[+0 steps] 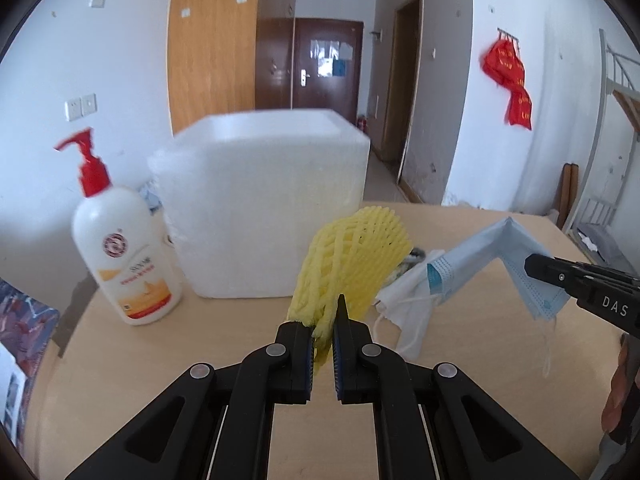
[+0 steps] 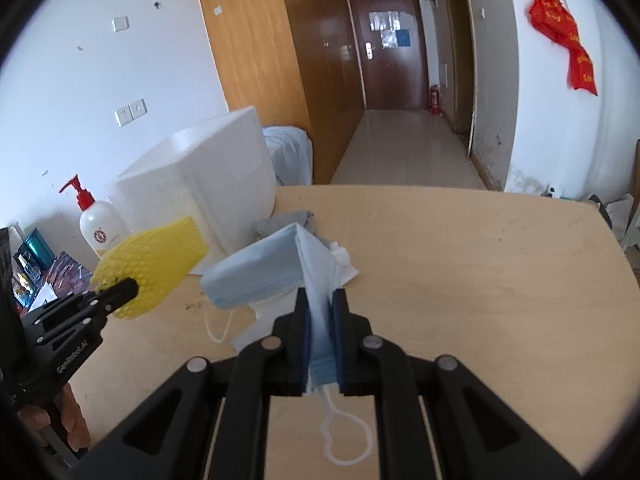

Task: Organize soft objects
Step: 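Close the left tool on the yellow net while the right tool grips the blue mask, lift both, then carry the yellow net and blue mask over the white foam box with both tools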

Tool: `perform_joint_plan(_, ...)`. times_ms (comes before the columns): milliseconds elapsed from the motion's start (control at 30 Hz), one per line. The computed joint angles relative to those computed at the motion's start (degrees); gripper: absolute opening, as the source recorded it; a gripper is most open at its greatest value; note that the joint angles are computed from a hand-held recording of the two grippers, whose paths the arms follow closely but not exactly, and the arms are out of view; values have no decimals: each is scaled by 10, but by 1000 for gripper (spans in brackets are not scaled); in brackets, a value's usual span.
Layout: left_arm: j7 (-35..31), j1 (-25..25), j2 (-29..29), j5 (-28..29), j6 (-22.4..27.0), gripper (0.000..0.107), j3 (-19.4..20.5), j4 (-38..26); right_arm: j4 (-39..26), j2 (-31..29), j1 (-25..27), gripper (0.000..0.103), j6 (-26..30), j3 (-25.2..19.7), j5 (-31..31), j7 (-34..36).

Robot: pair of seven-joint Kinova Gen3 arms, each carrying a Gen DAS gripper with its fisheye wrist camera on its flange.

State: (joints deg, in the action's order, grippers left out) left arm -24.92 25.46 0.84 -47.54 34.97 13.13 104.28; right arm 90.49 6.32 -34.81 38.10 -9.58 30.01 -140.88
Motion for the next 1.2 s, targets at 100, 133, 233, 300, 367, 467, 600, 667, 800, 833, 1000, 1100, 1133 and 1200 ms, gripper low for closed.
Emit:
perform_joint_plan(100,21,6,-11,-13,14,8,8,-2,13,-19,-12,13,0,-5,34,-34)
perform_joint_plan(133,37,10,-16,-28,21,8,14,1,17,-24,-15,13,3,-8,48,-47)
perform_joint_plan(233,61,13,-33,-48,41,8,31,6,35,-46,-20,13,9,-25,90,-92)
perform_joint_plan(300,74,10,-44,-59,48,8,43,10,53,-65,-19,13,8,-41,113,-121)
perform_joint_plan(367,82,10,-59,-65,60,8,58,17,67,-80,-14,13,10,-58,132,-148)
perform_joint_plan(467,104,7,-79,-75,81,8,87,27,85,-101,-8,13,22,-90,167,-193)
perform_joint_plan(600,145,-6,-117,-98,110,8,135,52,110,-132,-1,13,43,-138,219,-263)
perform_joint_plan(667,161,-15,-139,-104,124,8,161,63,120,-144,2,13,56,-163,245,-296)
perform_joint_plan(800,181,-38,-179,-104,150,8,213,79,141,-169,4,13,83,-216,297,-367)
perform_joint_plan(833,183,-44,-191,-102,160,8,228,81,144,-171,5,13,93,-228,309,-383)
perform_joint_plan(1000,196,-82,-254,-90,192,8,292,95,157,-179,-9,13,140,-282,364,-448)
perform_joint_plan(1100,190,-105,-287,-71,206,8,320,98,163,-171,-27,13,173,-304,403,-482)
perform_joint_plan(1133,186,-111,-297,-65,204,8,324,100,165,-169,-35,13,178,-305,412,-488)
perform_joint_plan(1200,178,-125,-320,-50,207,8,335,102,169,-164,-51,13,192,-309,431,-507)
